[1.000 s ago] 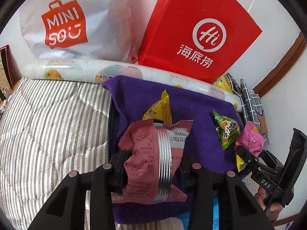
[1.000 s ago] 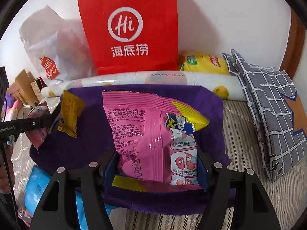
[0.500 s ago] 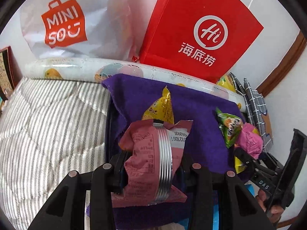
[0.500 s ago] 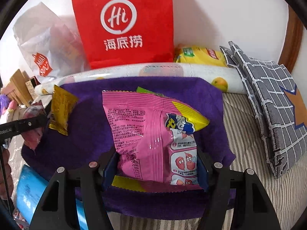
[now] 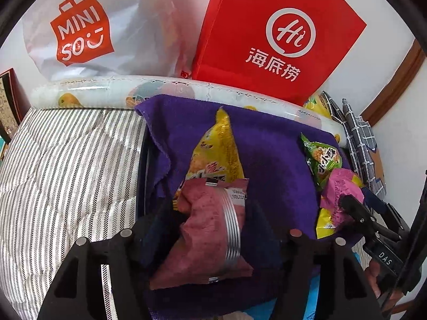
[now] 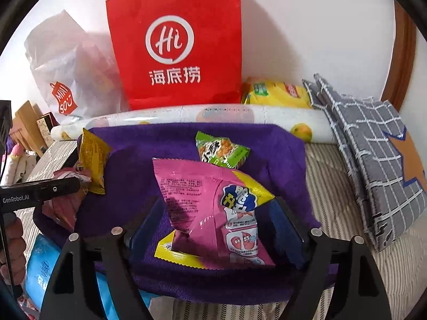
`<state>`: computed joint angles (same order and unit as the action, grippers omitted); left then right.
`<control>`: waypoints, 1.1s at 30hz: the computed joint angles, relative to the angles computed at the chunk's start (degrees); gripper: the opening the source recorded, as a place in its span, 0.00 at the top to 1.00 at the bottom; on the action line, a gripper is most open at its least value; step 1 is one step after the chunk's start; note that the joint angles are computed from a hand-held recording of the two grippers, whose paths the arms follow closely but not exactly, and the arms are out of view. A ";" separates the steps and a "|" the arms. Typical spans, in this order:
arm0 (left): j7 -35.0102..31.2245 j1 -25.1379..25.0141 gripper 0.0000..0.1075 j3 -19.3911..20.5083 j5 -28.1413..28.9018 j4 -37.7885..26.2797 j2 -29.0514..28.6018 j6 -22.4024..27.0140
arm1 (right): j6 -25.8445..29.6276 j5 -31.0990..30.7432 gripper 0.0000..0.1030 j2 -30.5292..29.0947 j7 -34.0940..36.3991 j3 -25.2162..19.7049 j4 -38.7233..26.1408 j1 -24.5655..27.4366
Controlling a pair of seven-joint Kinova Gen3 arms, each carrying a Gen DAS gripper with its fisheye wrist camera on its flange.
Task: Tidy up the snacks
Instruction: 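Lower the pink cylinder and pink bag onto the towel and open both grippers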
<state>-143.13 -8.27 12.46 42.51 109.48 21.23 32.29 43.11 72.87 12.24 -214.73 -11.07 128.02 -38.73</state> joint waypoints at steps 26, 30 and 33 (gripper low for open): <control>-11.83 -2.33 0.33 0.06 12.09 4.13 -3.76 -2.02 | 5.44 3.27 0.20 -1.27 -8.72 -2.10 2.17 -1.68; -15.88 -2.55 0.33 -0.63 16.51 5.39 -5.09 -2.43 | 7.04 2.60 0.23 -2.51 -7.85 -3.04 2.45 -2.68; -16.59 -1.78 0.33 -2.05 17.86 5.66 -6.03 -1.96 | 8.55 1.57 0.24 -5.40 -9.03 -4.54 3.28 -3.90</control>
